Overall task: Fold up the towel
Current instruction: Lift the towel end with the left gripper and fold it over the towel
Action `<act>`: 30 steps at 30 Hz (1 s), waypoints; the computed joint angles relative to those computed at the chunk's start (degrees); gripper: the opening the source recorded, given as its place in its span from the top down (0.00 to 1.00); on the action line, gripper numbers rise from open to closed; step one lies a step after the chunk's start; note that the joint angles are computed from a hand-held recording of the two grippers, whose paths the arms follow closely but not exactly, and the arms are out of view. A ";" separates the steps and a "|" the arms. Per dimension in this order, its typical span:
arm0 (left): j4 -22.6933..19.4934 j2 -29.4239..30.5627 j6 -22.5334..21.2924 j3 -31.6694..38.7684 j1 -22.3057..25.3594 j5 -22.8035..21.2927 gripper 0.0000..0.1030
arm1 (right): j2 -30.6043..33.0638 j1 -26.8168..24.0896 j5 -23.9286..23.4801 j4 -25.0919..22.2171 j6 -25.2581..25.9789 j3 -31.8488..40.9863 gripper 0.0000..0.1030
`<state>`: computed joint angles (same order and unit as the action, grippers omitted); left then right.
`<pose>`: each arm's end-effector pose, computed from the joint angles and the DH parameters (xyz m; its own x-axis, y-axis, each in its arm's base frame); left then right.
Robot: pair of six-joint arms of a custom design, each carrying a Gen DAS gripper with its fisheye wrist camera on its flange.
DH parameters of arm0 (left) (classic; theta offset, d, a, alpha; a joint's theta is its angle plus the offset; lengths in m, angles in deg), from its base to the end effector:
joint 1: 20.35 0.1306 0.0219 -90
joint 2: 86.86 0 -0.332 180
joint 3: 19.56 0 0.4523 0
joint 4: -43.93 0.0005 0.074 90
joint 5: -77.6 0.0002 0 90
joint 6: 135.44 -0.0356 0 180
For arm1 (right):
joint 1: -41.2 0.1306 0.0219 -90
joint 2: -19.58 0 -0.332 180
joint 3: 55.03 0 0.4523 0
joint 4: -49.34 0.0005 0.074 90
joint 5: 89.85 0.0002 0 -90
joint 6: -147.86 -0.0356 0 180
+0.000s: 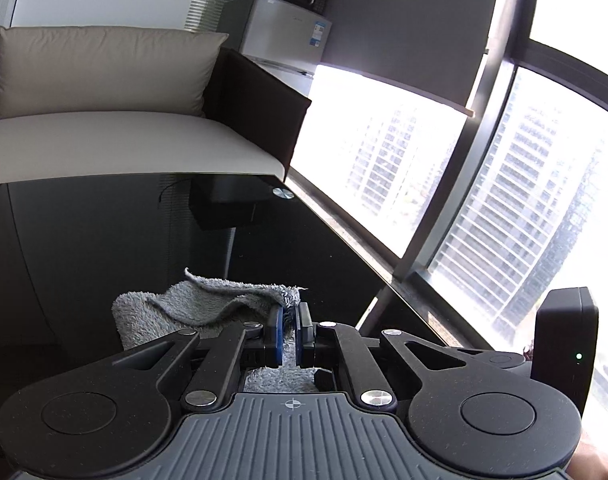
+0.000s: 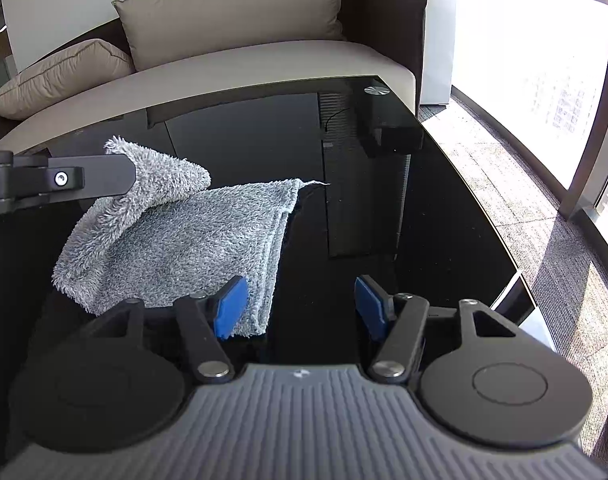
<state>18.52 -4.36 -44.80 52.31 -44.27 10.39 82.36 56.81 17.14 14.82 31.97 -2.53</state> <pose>0.4598 -0.2196 0.3133 -0.5452 0.2305 -0.8060 0.6541 0.7184 -0.2369 0.3801 0.0949 0.2688 -0.6357 0.2560 -0.7283 0.2445 0.9616 0.1246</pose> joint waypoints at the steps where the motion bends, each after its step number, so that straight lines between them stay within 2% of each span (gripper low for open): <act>1: -0.15 0.22 -0.06 0.06 -0.08 0.05 0.95 | -0.08 -0.07 -0.14 -0.08 0.01 -0.02 0.39; 6: -0.97 0.75 -0.10 0.26 -0.01 1.38 0.95 | -0.29 -0.39 1.03 -1.33 -1.22 0.15 0.39; 11: -1.98 0.43 -1.41 -0.22 0.40 2.33 0.95 | -0.78 -0.47 5.68 -1.77 -3.00 -0.03 0.39; 25: -4.93 -0.01 -5.20 -0.08 0.74 3.29 0.95 | -0.75 -1.29 5.88 -2.65 -4.72 -0.05 0.39; 30: -5.91 0.35 -6.83 -0.42 0.22 2.25 0.94 | -0.28 -1.18 6.37 -2.97 -5.19 0.31 0.39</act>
